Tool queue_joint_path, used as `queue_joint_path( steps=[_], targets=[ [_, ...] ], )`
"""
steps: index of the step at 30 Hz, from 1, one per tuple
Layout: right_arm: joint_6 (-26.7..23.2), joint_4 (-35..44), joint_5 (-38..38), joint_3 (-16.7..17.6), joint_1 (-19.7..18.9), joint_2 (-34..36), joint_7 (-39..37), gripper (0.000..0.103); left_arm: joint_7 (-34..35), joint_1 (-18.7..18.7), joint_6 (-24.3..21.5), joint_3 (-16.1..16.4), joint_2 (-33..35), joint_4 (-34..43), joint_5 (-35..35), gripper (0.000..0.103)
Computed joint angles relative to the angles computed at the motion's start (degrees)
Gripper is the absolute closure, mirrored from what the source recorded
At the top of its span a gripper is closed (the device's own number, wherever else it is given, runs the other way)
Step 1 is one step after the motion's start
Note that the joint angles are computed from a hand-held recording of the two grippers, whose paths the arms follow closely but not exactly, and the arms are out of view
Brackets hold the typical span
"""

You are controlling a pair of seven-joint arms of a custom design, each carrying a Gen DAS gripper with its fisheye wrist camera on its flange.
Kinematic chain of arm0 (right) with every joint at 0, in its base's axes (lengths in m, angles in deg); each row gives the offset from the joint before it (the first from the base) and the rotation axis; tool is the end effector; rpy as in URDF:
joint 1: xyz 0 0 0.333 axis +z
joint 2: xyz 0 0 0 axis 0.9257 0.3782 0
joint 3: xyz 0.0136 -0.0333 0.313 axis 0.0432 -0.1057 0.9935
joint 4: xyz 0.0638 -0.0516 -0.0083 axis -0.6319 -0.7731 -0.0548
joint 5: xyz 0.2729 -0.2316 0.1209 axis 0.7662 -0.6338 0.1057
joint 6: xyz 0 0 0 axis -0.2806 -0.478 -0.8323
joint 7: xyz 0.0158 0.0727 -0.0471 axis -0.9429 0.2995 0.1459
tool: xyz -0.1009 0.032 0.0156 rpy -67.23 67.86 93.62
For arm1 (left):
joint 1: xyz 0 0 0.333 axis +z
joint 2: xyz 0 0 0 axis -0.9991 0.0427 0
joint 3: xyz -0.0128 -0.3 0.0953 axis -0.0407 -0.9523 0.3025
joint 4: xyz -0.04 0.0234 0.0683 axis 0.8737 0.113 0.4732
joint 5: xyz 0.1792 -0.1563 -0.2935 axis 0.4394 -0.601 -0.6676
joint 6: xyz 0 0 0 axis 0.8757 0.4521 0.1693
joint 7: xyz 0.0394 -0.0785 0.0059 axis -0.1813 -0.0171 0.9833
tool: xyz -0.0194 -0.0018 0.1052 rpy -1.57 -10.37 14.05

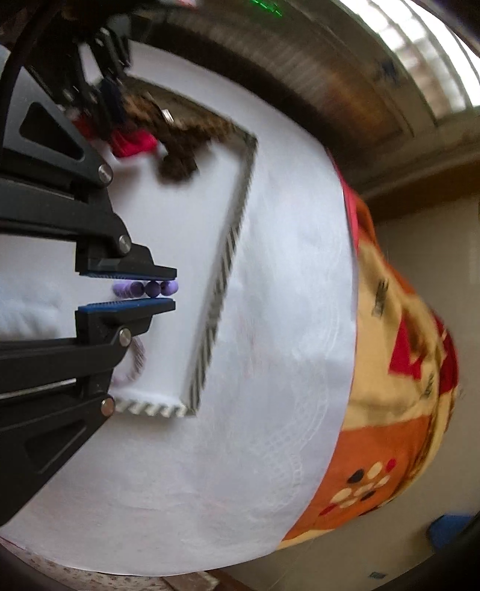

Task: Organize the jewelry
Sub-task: 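Carry the red bow with the left tool while the right carries the purple bracelet into the tray, then open both tools to release the red bow and purple bracelet in the tray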

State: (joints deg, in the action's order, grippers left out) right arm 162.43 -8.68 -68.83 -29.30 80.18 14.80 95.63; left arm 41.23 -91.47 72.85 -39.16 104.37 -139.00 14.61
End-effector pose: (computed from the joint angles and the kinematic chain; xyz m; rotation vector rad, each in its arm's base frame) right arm 0.6812 0.1404 0.5068 -1.5108 2.2446 -0.5101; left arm 0.7109 -0.1481 0.4879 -1.3932 2.7100 -0.5851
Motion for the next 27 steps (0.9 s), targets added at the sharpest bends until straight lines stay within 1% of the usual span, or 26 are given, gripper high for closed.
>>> queue_joint_path(
  steps=[4,6,10,11,12,13,14,17,19,20,21,22,24,26,27],
  targets=[
    [0.32,-1.11,-0.36,-1.21,-0.92,0.55,2.41,0.093,-1.07,-0.66,-0.46,0.25,1.3,0.94,0.81,0.097],
    [1.25,-2.46,-0.88,-1.71,-1.25,0.49,4.01,0.093,-1.29,-0.94,0.3,0.3,1.29,0.5,1.2,0.097],
    [3.28,-4.45,-0.27,-1.24,-2.12,0.51,4.55,0.093,-1.79,-1.11,1.38,0.25,0.74,-0.57,1.35,0.096],
    [3.91,-4.92,0.14,-1.02,-2.33,0.42,4.34,0.09,-1.97,-1.13,1.51,0.22,0.73,-0.61,1.29,0.096],
    [4.31,-5.36,0.42,-0.86,-2.4,0.28,4.29,0.088,-2.27,-1.38,1.88,0.32,0.75,-0.61,1.59,0.09],
    [4.39,-5.53,0.55,-0.8,-2.39,0.17,4.29,0.081,-2.35,-1.51,2.12,0.33,0.73,-0.63,1.79,0.086],
    [4.91,-6.13,0.58,-0.76,-2.31,-0.24,4.47,0.076,-2.45,-1.57,2.04,0.32,0.84,-0.39,1.89,0.085],
    [6.41,-8.11,0.52,-0.63,-2.12,-1.95,4.76,0.07,-3.03,-1.61,2.08,0.12,0.51,-0.62,1.6,0.08],
    [6.86,-9.59,-0.12,-0.54,-1.63,-3.43,5.21,0.067,-2.87,-1.31,3.04,-0.07,-1.02,-2.39,1.02,0.073],
    [6.87,-10.28,-0.49,-0.46,-1.34,-4.2,5.5,0.062,-2.81,-1.13,3.34,-0.17,-1.64,-3.01,0.65,0.071],
    [7.01,-11.18,-0.81,-0.32,-1.02,-5.16,5.93,0.06,-2.69,-0.95,3.41,-0.21,-2.06,-3.34,0.36,0.069],
    [7.2,-11.59,-0.96,-0.18,-0.85,-5.64,6.2,0.057,-2.68,-0.84,3.41,-0.23,-2.44,-3.55,0.13,0.067],
    [7.94,-13.56,-1.86,0.01,-0.11,-7.6,7.77,0.055,-2.69,-0.61,3.38,-0.34,-3.46,-4.17,-0.49,0.066],
    [8.03,-14.9,-2.5,0.31,0.42,-9.04,9.18,0.048,-2.18,-0.3,3.76,-0.45,-4.47,-5.14,-1.13,0.066],
    [8.23,-15.52,-2.83,0.48,0.65,-9.67,9.83,0.047,-1.84,-0.16,4.28,-0.49,-5.25,-6.07,-1.42,0.065]
  ],
)
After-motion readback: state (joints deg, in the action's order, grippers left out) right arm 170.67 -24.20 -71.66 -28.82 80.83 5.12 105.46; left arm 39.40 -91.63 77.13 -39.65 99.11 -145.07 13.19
